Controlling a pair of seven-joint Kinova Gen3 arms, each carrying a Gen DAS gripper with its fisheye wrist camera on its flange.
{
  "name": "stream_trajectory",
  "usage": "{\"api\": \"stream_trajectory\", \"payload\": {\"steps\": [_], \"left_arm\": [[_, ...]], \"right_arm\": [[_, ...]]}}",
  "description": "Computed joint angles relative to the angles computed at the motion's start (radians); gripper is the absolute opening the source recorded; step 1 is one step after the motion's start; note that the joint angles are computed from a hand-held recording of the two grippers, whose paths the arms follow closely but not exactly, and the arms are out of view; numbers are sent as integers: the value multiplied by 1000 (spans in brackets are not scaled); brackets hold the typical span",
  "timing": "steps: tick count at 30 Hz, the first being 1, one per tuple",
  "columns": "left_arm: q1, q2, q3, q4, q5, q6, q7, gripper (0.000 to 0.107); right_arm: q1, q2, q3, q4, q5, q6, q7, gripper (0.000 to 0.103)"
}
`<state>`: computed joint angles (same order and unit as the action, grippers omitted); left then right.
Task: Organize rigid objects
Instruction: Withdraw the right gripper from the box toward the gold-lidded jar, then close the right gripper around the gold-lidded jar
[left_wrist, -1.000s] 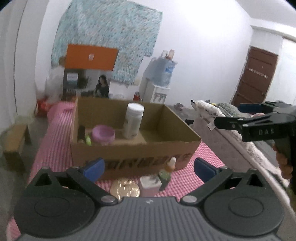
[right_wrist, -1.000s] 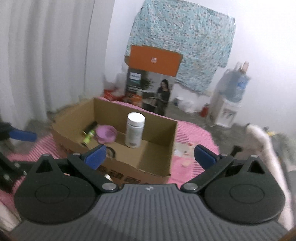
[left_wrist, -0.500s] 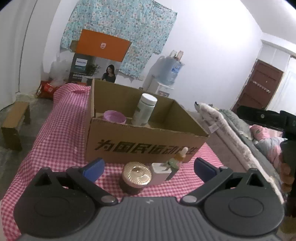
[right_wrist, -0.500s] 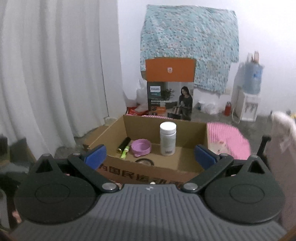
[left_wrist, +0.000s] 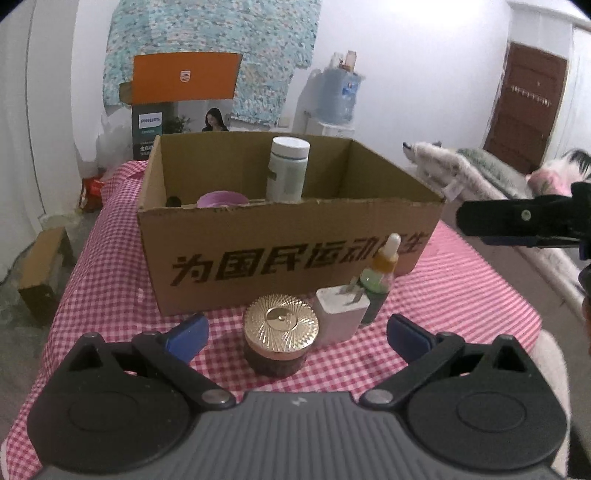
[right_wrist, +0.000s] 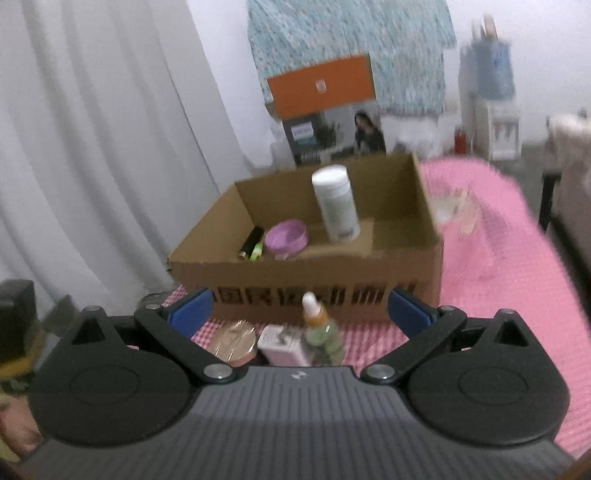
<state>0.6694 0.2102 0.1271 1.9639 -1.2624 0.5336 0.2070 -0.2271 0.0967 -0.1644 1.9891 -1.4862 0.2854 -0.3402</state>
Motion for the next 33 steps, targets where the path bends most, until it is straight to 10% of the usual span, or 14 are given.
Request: {"api": "stream_trajectory", "payload": {"steps": [14,23,33], "left_arm": [[2,54,-24,-17,5,7,-113,79],[0,65,-74,-12,-2,-79,-123,58],[7,44,-63,14,-18,-101,-92,58]], "right_arm": [[29,232,-9,-93,-62,273,-10,92],[34,307,-62,-150,-11,270,-132,54],[54,331,-98,-152,-14,260,-145,45]]}}
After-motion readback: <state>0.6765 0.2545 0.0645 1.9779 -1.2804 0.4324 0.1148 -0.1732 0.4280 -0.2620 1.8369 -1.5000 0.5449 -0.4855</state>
